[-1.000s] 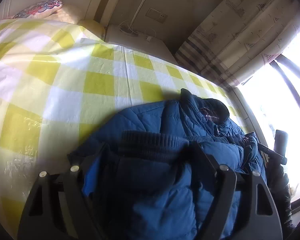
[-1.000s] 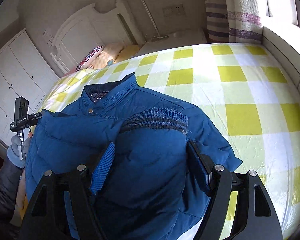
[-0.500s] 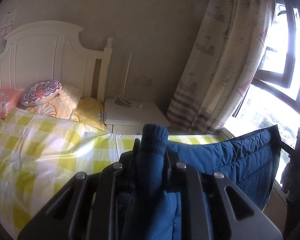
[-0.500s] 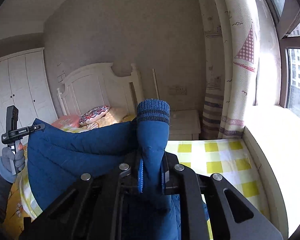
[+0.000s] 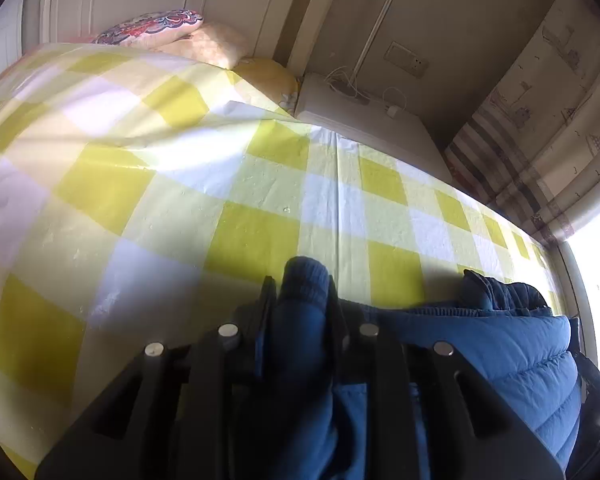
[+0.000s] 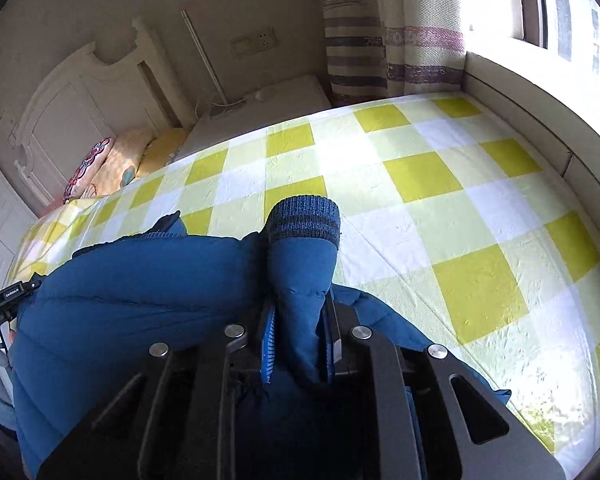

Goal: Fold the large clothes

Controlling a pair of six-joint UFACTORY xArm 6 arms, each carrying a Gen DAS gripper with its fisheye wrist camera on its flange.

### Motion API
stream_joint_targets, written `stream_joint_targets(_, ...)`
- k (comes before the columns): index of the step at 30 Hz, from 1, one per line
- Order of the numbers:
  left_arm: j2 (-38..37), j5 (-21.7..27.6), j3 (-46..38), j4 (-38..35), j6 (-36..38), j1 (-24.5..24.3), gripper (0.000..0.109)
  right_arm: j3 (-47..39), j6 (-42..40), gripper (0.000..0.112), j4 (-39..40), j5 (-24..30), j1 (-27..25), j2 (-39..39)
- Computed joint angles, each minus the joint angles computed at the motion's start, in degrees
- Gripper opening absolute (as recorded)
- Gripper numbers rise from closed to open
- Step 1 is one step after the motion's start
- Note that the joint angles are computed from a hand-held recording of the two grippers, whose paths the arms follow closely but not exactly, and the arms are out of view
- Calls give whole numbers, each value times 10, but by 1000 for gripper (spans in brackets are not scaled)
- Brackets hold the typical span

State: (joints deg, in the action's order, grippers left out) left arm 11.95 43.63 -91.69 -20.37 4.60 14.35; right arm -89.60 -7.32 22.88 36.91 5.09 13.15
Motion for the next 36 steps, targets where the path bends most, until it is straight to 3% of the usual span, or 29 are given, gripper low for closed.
stream_joint_targets(3,-16,-27,24,31,-13,-10,23,12,2,15,-2,-13,3,-5)
stream_joint_targets(6,-16,-24,21,58,-29,-15,24,16,26,16,-32,-18,6,-9)
stream_joint_targets(9,-19,-20,15,73,-44,-16,34,6,27,22,-26,3,2,-8)
stream_joint_targets(10,-30,-33,23,85,-53,-18,44,-4,38,28,-41,19,1,-8)
stream_joint_targets(11,-47,-54,36,93,-58,-19,58,3,49,41,-60,11,2,-20)
stream_joint_targets(12,-68,-80,52,88,-57,-20,66,24,60,49,-79,-20,6,-41)
stream_joint_targets(14,-107,-118,76,60,-40,-25,84,53,41,52,-75,-74,17,-74)
stream_joint_targets(17,-121,-96,59,69,-24,-52,88,20,-1,52,-93,-58,51,-71)
stream_joint_targets(21,-104,-63,49,151,-64,-113,89,-51,-48,51,-124,1,105,-20)
stream_joint_targets(24,-81,-63,47,227,-114,-155,89,-91,-35,51,-168,34,128,17)
stream_joint_targets(26,-56,-37,19,291,-141,-180,89,-134,-24,51,-189,86,130,49)
stream_joint_targets(29,-4,26,-30,400,-164,-210,95,-157,-39,53,-120,116,112,79)
stream_joint_targets(32,14,19,-30,382,-174,-202,99,-148,-47,53,-92,113,107,78)
stream_joint_targets(36,14,5,-18,372,-176,-197,101,-212,-23,55,-153,168,119,100)
